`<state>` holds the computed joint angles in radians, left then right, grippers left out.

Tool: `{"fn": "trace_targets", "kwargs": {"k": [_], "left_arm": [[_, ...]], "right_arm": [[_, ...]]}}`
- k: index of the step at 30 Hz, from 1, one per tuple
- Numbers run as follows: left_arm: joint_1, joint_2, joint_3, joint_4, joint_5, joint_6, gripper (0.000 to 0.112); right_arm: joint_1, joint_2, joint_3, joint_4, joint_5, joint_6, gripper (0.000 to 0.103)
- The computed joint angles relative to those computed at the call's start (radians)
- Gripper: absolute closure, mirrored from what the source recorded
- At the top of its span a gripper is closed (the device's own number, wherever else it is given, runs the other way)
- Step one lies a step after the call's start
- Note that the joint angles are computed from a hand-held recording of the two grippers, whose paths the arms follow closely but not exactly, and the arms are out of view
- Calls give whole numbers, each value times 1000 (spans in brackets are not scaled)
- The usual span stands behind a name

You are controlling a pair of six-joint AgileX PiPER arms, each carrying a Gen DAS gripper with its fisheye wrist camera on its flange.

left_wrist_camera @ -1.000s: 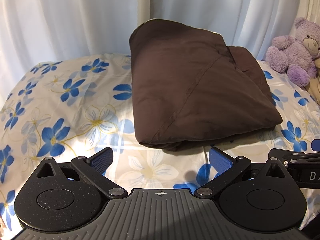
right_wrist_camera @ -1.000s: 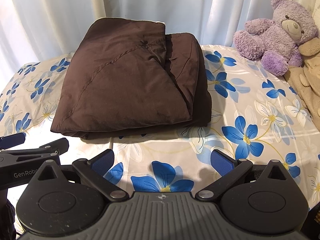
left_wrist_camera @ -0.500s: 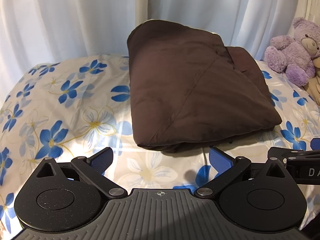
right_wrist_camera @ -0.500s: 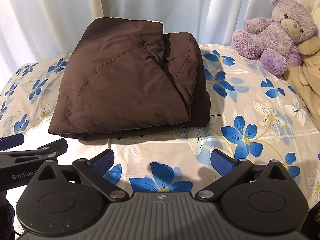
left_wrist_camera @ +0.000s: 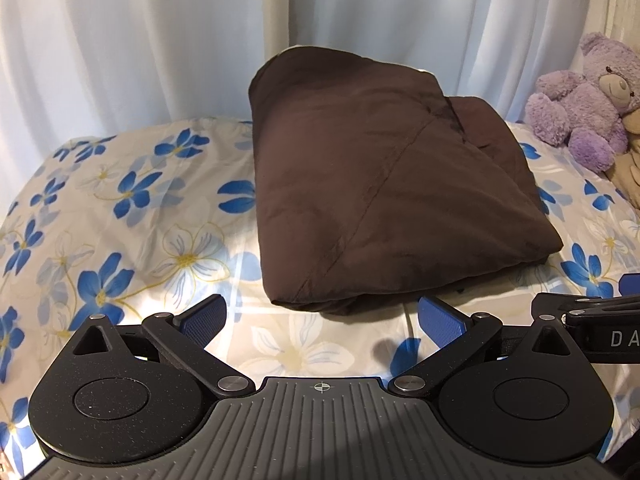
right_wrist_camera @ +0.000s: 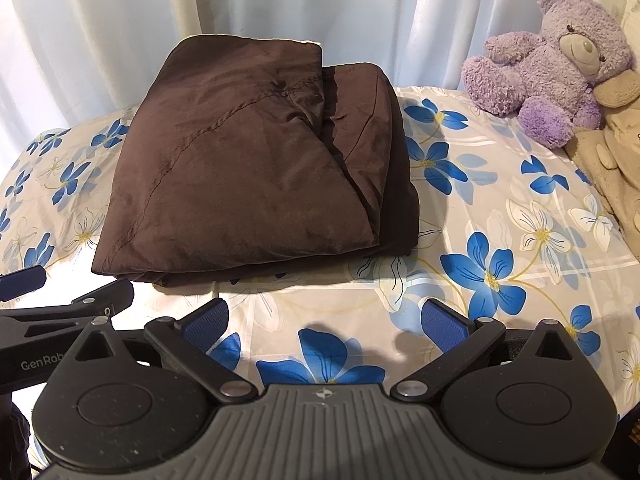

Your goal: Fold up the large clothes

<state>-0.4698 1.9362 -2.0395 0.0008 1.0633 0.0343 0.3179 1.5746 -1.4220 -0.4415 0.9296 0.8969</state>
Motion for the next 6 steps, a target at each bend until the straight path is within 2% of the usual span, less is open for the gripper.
{"fn": "trace_targets", "kwargs": {"k": [6], "left_arm": [[1, 23, -41, 6, 31, -5, 9]], "right_arm": [[2, 6, -7, -6, 1, 2, 1]]}}
